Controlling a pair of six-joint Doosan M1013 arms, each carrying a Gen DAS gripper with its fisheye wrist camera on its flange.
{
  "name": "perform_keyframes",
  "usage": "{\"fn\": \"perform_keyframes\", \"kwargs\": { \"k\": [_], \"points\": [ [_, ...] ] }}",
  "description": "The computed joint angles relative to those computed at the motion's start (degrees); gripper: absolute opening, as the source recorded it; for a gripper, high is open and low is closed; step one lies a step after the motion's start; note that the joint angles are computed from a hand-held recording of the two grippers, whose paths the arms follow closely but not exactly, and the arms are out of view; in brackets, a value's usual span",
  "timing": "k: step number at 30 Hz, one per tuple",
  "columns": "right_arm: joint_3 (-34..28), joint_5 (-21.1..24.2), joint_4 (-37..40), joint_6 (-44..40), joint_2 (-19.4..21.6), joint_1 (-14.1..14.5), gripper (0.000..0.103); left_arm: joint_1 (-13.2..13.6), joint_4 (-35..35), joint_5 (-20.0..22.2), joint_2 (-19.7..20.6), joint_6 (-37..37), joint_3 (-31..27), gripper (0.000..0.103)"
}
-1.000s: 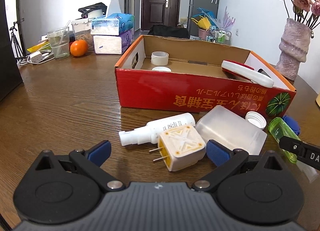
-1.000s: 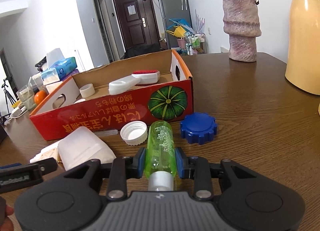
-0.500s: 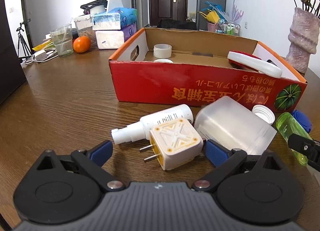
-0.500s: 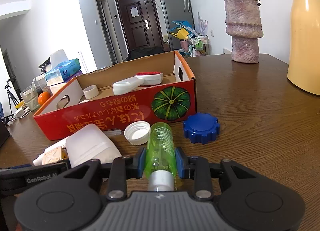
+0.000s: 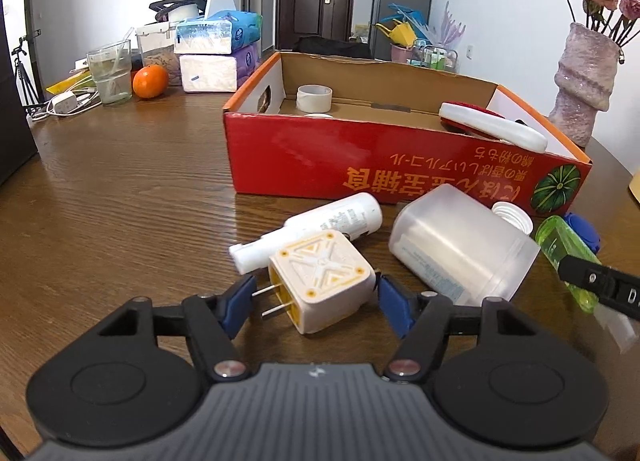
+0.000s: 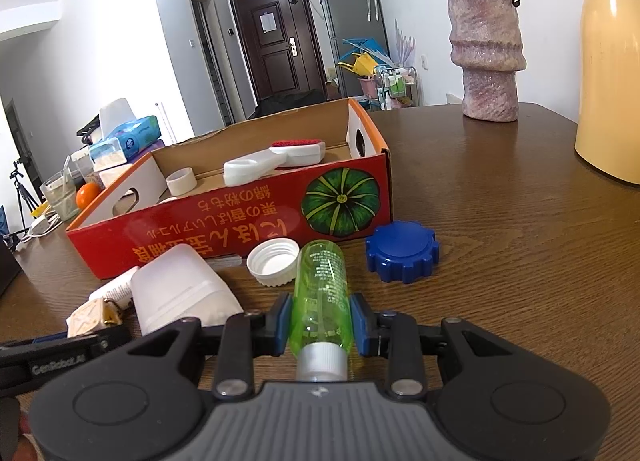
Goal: Organize rigid objects
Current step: 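Close the left tool on the white plug adapter while the right tool holds the green bottle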
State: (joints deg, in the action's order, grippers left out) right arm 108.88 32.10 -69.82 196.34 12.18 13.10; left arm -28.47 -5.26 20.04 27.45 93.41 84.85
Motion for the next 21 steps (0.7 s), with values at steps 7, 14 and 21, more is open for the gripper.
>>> {"fn": "perform_keyframes", "kwargs": {
  "k": [7,14,21],
  "points": [
    [0.0,0.1,-0.1,0.0,0.0,0.0,0.030,0.8,-3.4,-0.6,-0.4,3.8,0.7,0.068],
    [0.3,0.2,-1.2,1.1,-0.2,0.2,0.030,0.8,-5.5,-1.8,-0.8,6.3,1.5,0.068],
    [0.7,0.5,-2.8,2.8,-0.4,0.5,0.030,1.0,-8.1,-2.5,-1.3,9.2,2.2,0.068]
  ]
}}
